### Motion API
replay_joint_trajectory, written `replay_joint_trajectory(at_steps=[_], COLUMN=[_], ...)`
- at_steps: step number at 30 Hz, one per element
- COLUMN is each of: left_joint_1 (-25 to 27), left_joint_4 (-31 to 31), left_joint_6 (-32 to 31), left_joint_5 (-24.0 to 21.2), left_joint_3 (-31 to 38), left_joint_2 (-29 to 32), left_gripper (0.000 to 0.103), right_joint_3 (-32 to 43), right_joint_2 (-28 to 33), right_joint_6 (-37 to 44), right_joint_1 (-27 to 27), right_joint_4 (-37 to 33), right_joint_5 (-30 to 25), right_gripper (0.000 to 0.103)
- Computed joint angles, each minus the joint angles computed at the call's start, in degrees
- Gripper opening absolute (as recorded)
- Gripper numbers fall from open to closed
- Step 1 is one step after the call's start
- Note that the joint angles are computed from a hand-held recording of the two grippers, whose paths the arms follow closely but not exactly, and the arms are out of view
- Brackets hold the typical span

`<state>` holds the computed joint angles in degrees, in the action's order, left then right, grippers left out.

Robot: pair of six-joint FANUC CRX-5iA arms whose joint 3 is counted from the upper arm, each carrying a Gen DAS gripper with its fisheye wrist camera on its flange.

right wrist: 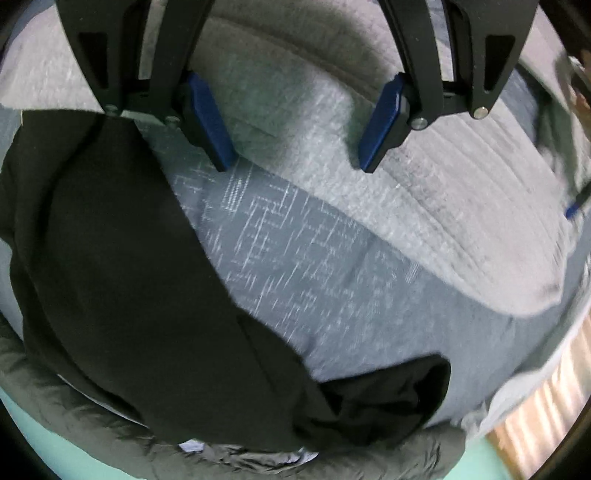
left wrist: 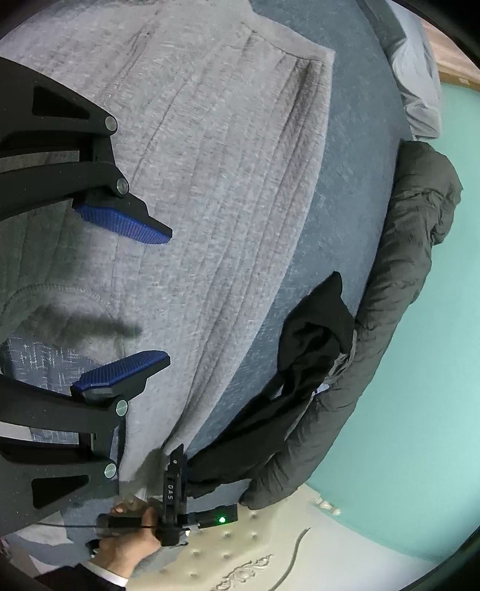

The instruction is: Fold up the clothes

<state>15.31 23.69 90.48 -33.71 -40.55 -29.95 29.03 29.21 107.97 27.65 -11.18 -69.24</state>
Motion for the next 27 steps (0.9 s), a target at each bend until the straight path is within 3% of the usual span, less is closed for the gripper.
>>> replay_joint_trajectory(at_steps=[2, 4, 6, 7, 11, 18, 23, 27], left_joint_1=[0.48, 0.91, 0.88, 0.76, 0.68, 0.6, 0.57, 0.74], left_joint_4=[0.56, 1.05, 1.58, 1.24, 1.13, 0.12, -0.36, -0.14], left_joint_6=[-0.42, -0.68, -0.9, -0.66, -0.44, 0.87, 0.94, 0.34], left_joint_5=[-0.12, -0.18, 0.2, 0.28, 0.49, 0.49, 0.0, -0.25], left_joint_3=[-0.31, -0.69, -0.83, -0.75, -0.8, -0.41, -0.4, -0.38], left_joint_2=[-0.06, -0.37, -0.22, -0.19, -0.27, -0.36, -0.56, -0.13], left_gripper=[0.065, 0.065, 0.065, 0.065, 0.065, 0.066, 0.066, 0.067], right_joint_3=[-0.98, -2.48, -3.12, -3.06, -3.41, -5.61, -5.91, -5.77], right_joint_2=[-0.53, -1.28, -1.71, -1.76, -2.84, -6.89, -4.72, -1.79], right_joint_6=[0.27, 0.35, 1.76, 2.44, 4.4, 4.18, 1.41, -1.27], right_joint_1=[-0.41, -0.45, -0.62, -0.68, -0.64, -0.37, 2.01, 2.48], right_joint_4=[-0.68, -0.2, -0.43, -0.57, -0.48, 1.12, 8.12, 10.28], right_joint_5=[1.54, 3.49, 3.93, 3.7, 4.09, 13.74, 17.32, 16.82], right_gripper=[0.057, 0.026, 0.009, 0.006, 0.003, 0.003, 0.003, 0.003])
